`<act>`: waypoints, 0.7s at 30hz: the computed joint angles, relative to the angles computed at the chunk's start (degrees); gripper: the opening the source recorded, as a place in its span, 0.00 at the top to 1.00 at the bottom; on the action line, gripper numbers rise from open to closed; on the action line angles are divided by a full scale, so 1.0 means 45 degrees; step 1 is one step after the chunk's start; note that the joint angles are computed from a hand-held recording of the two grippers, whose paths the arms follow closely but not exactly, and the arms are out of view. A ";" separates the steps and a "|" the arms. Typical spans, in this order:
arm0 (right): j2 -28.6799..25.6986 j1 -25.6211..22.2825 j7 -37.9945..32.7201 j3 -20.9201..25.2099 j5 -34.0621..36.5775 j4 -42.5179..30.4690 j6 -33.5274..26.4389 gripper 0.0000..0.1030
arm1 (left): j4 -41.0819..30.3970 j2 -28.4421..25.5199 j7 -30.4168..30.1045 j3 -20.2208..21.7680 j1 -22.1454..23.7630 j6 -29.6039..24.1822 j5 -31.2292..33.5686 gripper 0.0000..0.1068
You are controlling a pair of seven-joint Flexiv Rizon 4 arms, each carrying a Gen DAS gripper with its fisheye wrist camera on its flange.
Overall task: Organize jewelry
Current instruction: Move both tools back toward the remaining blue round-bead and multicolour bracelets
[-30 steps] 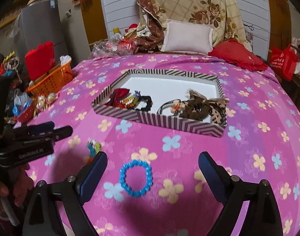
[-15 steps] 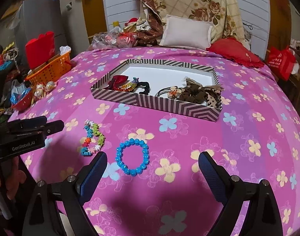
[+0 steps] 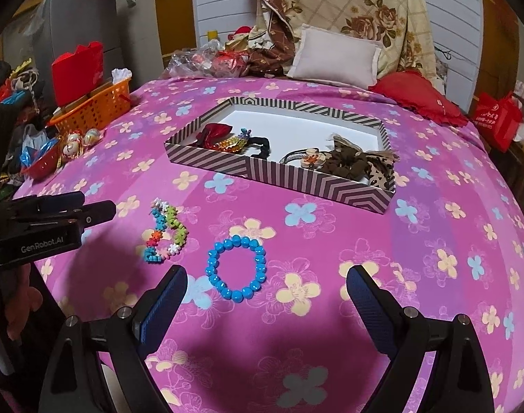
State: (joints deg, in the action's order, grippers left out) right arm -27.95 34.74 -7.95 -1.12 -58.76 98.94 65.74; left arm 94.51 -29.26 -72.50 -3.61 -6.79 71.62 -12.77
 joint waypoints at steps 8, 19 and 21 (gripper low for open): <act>-0.0132 -0.0081 -0.0217 0.0076 0.0404 -0.0022 0.0129 0.10 | -0.0158 -0.0119 -0.0091 0.0052 -0.0028 -0.0215 0.0079 0.39; -0.0319 -0.0020 -0.0620 0.0013 0.1169 -0.0037 0.0399 0.10 | -0.0377 -0.0317 -0.0195 0.0129 -0.0076 -0.0586 0.0222 0.39; -0.0338 0.0010 -0.0669 -0.0025 0.1239 -0.0050 0.0406 0.10 | -0.0389 -0.0338 -0.0203 0.0114 -0.0057 -0.0609 0.0214 0.39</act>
